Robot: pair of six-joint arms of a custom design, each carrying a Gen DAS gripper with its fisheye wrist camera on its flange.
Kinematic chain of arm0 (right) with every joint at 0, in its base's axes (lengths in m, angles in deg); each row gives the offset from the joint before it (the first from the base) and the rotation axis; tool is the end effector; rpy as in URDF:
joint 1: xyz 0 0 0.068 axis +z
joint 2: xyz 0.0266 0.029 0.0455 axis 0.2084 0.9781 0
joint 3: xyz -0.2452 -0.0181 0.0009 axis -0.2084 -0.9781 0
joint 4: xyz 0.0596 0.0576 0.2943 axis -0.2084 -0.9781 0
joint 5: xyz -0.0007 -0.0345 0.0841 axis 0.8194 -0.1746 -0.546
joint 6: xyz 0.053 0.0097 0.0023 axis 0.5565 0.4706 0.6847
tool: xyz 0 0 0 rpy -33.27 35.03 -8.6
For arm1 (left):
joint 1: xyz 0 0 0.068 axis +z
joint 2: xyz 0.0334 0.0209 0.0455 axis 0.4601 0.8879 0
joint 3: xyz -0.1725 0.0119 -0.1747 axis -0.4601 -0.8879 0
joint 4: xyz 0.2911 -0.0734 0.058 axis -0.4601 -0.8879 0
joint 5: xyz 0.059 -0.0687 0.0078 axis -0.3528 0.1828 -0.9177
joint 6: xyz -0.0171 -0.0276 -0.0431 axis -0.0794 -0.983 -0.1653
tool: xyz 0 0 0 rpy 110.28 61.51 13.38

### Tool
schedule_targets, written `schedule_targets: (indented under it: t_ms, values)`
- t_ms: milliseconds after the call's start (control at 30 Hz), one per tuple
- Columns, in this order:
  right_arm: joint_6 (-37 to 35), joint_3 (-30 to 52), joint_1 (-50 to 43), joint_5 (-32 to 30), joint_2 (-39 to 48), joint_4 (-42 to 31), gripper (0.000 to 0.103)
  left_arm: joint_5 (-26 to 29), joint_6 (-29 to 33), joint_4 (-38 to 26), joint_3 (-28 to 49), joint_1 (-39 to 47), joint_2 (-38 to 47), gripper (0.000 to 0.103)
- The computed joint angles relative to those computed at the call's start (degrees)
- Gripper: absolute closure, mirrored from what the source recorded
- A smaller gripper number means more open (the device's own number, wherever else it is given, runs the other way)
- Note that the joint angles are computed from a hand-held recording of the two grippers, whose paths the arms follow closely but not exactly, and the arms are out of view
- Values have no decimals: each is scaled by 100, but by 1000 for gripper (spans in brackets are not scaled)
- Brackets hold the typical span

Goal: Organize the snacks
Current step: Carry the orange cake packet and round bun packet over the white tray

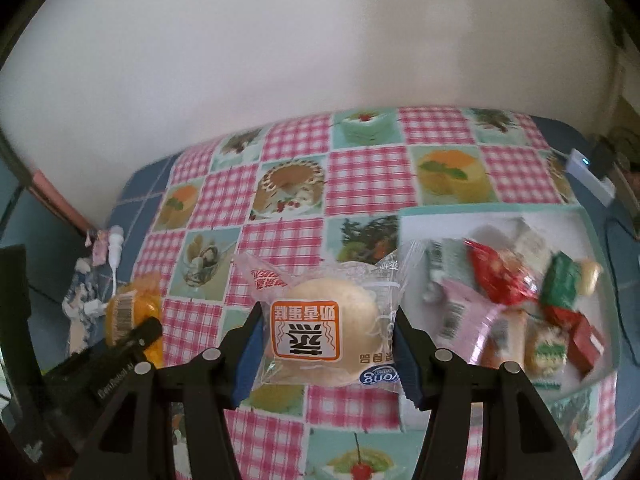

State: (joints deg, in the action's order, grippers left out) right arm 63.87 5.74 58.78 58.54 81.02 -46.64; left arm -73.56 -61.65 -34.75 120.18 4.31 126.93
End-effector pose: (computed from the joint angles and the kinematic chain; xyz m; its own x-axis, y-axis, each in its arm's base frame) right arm 0.2333 0.2274 0.2801 -0.7507 0.4382 -0.4944 0.3592 0.8988 0.2512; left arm 0.2955 -0.1204 0.2696 -0.8871 0.1327 -0.4420 0.1341 0.9906 0.0283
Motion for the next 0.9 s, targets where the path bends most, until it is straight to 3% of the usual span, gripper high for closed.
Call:
schedule_targets:
  t_ms: [200,467,900]
  values:
    - [511,-812,173,274,-876,-16,42,-494,-339,-168,-33,-832,-98,61]
    - [836,-1361,-172,466,-1582,-655,42,-968,-627,-230,353,-1683,385,61]
    - [843,-2321,-1405,421,-3027,-1297,41,-1148,-554,-281,1976,-2740,1953,61]
